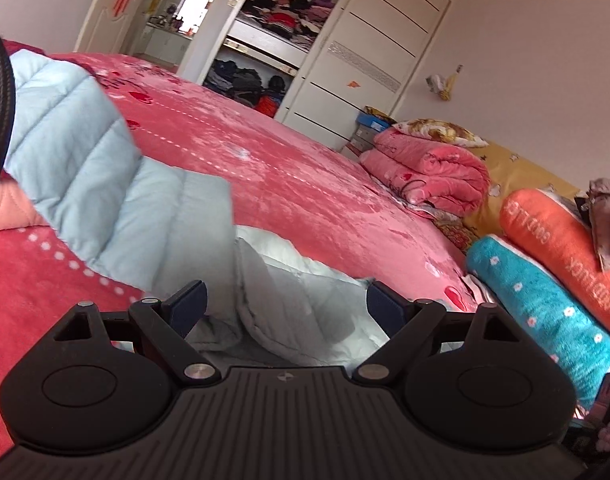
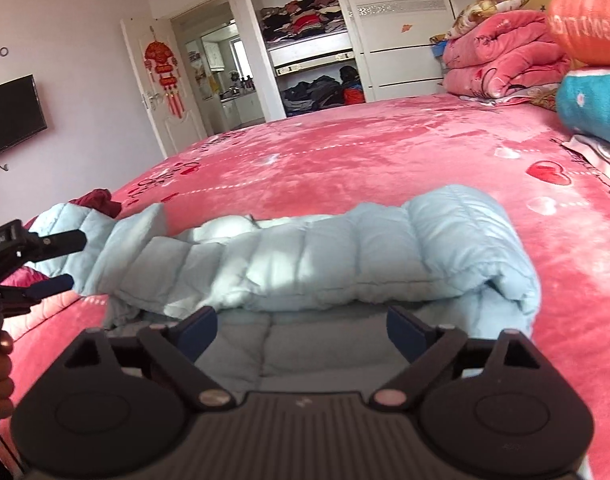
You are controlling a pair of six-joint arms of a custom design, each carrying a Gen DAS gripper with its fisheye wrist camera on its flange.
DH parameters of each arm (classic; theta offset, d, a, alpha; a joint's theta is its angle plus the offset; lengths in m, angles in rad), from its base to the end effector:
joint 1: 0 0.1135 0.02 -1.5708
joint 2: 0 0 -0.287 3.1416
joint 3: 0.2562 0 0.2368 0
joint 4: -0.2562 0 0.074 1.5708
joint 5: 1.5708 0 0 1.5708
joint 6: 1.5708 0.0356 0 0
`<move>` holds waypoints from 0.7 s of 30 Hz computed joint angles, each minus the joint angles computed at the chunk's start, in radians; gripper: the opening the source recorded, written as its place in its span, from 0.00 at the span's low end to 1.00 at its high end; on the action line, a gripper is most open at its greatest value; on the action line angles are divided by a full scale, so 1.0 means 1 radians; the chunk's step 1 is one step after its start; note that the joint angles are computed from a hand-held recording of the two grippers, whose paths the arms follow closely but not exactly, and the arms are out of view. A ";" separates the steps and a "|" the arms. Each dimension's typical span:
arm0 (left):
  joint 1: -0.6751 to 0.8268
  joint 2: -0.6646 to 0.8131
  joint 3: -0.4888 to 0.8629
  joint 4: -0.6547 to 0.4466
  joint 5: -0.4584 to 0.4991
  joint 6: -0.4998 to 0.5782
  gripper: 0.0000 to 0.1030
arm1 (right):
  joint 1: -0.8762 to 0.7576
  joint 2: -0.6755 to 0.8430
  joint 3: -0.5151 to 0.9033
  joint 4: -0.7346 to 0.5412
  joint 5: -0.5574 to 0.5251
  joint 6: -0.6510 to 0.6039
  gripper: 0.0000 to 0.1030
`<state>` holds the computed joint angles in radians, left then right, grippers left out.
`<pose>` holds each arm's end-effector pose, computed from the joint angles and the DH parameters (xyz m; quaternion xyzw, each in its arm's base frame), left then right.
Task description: Fold large clothes
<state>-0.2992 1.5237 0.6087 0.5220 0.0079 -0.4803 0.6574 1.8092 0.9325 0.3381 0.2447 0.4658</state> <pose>0.2818 -0.0872 0.2132 -0.0730 0.8283 -0.2141 0.5125 0.3010 0.2215 0.1990 -0.0226 0.8651 0.1710 0.4711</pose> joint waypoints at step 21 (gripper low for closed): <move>-0.153 0.410 0.511 -0.407 -0.279 0.103 1.00 | -0.273 0.098 -0.030 0.151 -0.211 0.238 0.92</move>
<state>-0.4524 1.9339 1.1193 0.1152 -0.2712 -0.3775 0.3849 1.9068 0.9021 0.4895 0.0341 0.7036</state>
